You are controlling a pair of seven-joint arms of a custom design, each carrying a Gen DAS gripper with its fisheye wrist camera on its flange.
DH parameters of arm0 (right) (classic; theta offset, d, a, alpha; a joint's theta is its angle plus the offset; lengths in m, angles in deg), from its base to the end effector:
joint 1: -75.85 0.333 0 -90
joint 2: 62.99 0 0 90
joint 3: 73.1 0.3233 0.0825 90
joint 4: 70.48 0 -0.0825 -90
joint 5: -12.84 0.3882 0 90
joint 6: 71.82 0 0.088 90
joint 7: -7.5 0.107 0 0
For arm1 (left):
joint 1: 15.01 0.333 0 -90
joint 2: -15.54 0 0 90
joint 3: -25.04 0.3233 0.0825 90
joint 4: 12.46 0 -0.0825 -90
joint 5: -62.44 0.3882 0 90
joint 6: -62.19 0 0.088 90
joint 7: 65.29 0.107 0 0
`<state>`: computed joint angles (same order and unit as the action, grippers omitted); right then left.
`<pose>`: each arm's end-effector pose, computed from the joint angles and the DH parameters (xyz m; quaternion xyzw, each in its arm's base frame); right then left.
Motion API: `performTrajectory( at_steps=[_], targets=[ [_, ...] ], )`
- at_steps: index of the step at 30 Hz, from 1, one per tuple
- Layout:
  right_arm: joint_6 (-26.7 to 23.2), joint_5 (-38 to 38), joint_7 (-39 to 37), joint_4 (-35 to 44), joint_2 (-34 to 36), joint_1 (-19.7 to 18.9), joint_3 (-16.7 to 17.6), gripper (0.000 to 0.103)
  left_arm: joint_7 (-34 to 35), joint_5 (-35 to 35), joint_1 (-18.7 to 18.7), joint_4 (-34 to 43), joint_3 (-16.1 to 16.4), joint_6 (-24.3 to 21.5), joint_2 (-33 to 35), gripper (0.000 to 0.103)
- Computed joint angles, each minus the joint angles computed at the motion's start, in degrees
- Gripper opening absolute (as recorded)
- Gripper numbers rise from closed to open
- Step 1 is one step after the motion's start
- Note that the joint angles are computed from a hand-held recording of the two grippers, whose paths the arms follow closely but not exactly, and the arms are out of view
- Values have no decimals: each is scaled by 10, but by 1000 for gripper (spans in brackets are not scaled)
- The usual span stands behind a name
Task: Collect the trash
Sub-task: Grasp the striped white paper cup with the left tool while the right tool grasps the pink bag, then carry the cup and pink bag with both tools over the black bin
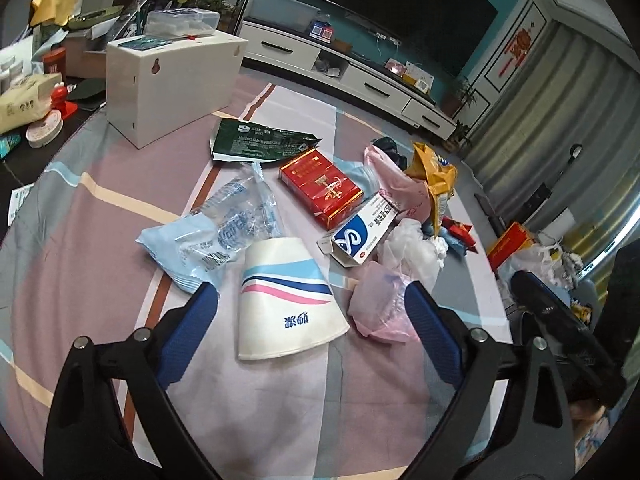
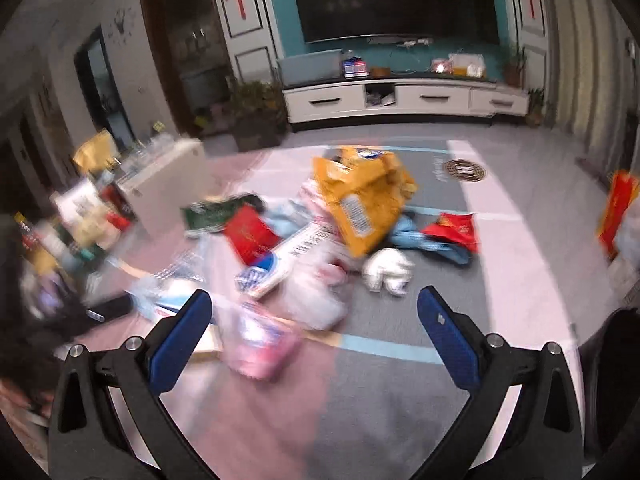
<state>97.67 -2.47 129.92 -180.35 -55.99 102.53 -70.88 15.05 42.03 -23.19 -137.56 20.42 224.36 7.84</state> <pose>0.5543 0.3248 0.5450 -0.6856 0.5751 -0.1842 0.4066 0.5472 -0.1080 0.5421 -0.7231 0.5695 -0.3728 0.1178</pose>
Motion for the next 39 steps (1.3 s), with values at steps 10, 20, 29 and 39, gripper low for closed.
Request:
performTrajectory(
  at_steps=[10,20,29,39],
  targets=[
    [-89,42,-87,125,69,35,6,93,-53,36,18,15,-7,-29,24,87],
    [-132,244,-210,129,108,-9,56,57,-100,74,37,58,-29,-90,80,85],
    [-167,269,-224,145,129,4,45,39,-145,155,36,75,-41,-92,103,79],
    [-139,312,-260,112,101,-8,57,29,-126,123,35,49,-47,-56,81,72]
  ],
)
